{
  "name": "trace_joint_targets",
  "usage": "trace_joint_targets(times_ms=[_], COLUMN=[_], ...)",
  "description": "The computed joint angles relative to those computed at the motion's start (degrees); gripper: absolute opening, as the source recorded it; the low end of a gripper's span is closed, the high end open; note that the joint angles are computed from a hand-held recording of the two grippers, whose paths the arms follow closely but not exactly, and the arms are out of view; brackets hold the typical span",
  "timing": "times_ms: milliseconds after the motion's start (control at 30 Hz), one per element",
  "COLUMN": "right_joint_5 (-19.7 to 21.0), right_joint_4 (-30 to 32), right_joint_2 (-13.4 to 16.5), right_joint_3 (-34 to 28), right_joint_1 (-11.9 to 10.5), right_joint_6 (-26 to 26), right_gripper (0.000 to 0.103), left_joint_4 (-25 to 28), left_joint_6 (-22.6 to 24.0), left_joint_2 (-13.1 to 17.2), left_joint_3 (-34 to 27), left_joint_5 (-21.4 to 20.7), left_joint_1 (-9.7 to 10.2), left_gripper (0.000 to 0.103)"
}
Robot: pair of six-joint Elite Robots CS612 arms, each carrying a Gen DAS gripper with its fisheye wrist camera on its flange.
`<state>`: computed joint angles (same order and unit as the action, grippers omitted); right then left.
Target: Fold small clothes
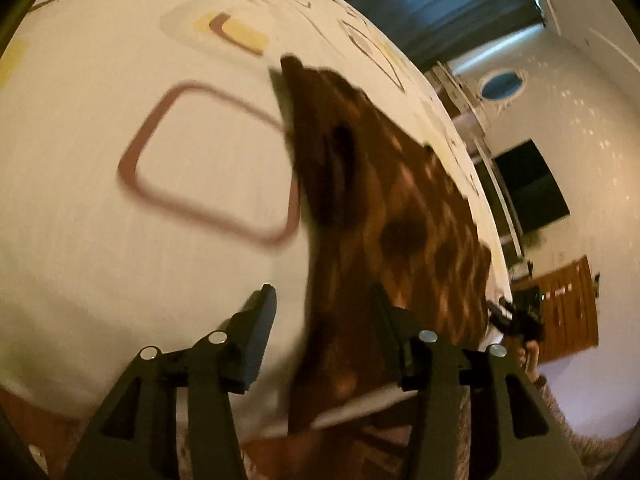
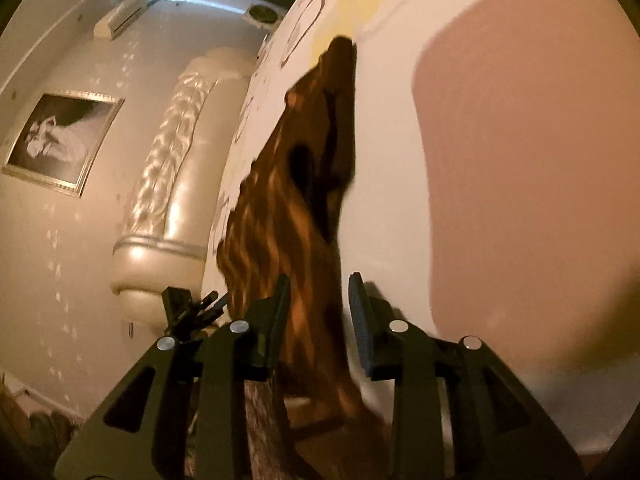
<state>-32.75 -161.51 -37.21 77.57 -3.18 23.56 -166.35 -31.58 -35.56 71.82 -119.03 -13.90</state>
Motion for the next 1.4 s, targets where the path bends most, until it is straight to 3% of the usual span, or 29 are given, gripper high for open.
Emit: trace_joint_targets(times_ms=[133, 267, 367, 500, 633, 733, 767, 900, 933, 1067, 1167, 1233, 1267, 1300, 1333, 1367, 1400], right_joint_5=[1.4, 2.1, 2.3, 2.2, 0.2, -1.2, -1.6, -3.9, -4.3, -5.0, -4.4, -3.9, -3.5, -3.1, -2.8, -2.5, -2.3], right_joint_4=[4.9, 8.2, 11.6, 17.4, 24.8, 25.9, 25.7, 25.2, 25.1, 23.6, 22.3, 21.2, 20.4, 19.6, 18.9, 17.9, 17.3], right_joint_2=[-2.0, -2.2, -2.1, -2.3, -2.3, -2.2, -2.3, -2.5, -2.5, -2.7, -2.6, -2.5, -2.5, -2.5, -2.5, -2.6, -2.7], right_joint_3=[3.5, 3.6, 2.7, 1.5, -0.2, -0.9, -0.9, -0.5, -0.5, -0.2, 0.0, 0.1, 0.2, 0.4, 0.5, 0.9, 1.1], right_joint_1=[-0.2, 0.2, 0.8, 1.7, 3.1, 3.7, 3.7, 4.0, 4.0, 4.3, 4.4, 4.4, 4.4, 4.3, 4.3, 4.2, 4.2], right_joint_6=[-5.9, -8.7, -11.7, -16.6, -22.1, -22.3, -22.0, -20.3, -20.0, -19.9, -19.0, -17.7, -16.7, -16.1, -15.6, -14.8, -14.3], right_gripper=[0.036, 0.037, 0.038, 0.039, 0.039, 0.039, 0.038, 0.008, 0.005, 0.004, 0.004, 0.004, 0.004, 0.004, 0.004, 0.004, 0.004], left_joint_4=[1.2, 7.5, 7.0, 6.9, 7.5, 8.0, 8.2, 10.5, 11.7, 12.8, 10.4, 10.7, 11.4, 12.8, 15.8, 17.8, 18.1], left_joint_6=[1.5, 4.9, 4.4, 5.0, 5.8, 5.8, 5.9, 5.8, 6.1, 6.6, 5.5, 5.4, 6.2, 7.8, 9.6, 10.0, 9.5], left_joint_2=[-1.1, -1.0, -0.9, -1.1, -1.0, -1.2, -1.3, -1.9, -2.0, -2.2, -1.6, -1.8, -1.9, -2.1, -2.0, -1.8, -1.7], left_joint_3=[2.2, 1.2, 1.3, 1.5, 1.4, 1.4, 1.5, 1.8, 1.7, 1.7, 1.6, 1.6, 1.5, 1.3, 0.6, 0.0, -0.1], left_joint_5=[-2.3, -1.6, -1.8, -1.1, -3.0, -2.1, -1.7, 0.5, 1.0, 1.9, -1.0, 0.6, 1.6, 2.5, 2.6, 2.4, 2.5], left_joint_1=[-0.31, -1.18, -1.21, -1.55, -1.54, -1.73, -1.82, -2.06, -2.16, -2.44, -2.29, -2.80, -3.07, -3.35, -3.53, -3.57, -3.56], left_gripper=[0.059, 0.060, 0.066, 0.069, 0.069, 0.068, 0.063, 0.038, 0.033, 0.035, 0.058, 0.059, 0.054, 0.043, 0.012, 0.004, 0.004])
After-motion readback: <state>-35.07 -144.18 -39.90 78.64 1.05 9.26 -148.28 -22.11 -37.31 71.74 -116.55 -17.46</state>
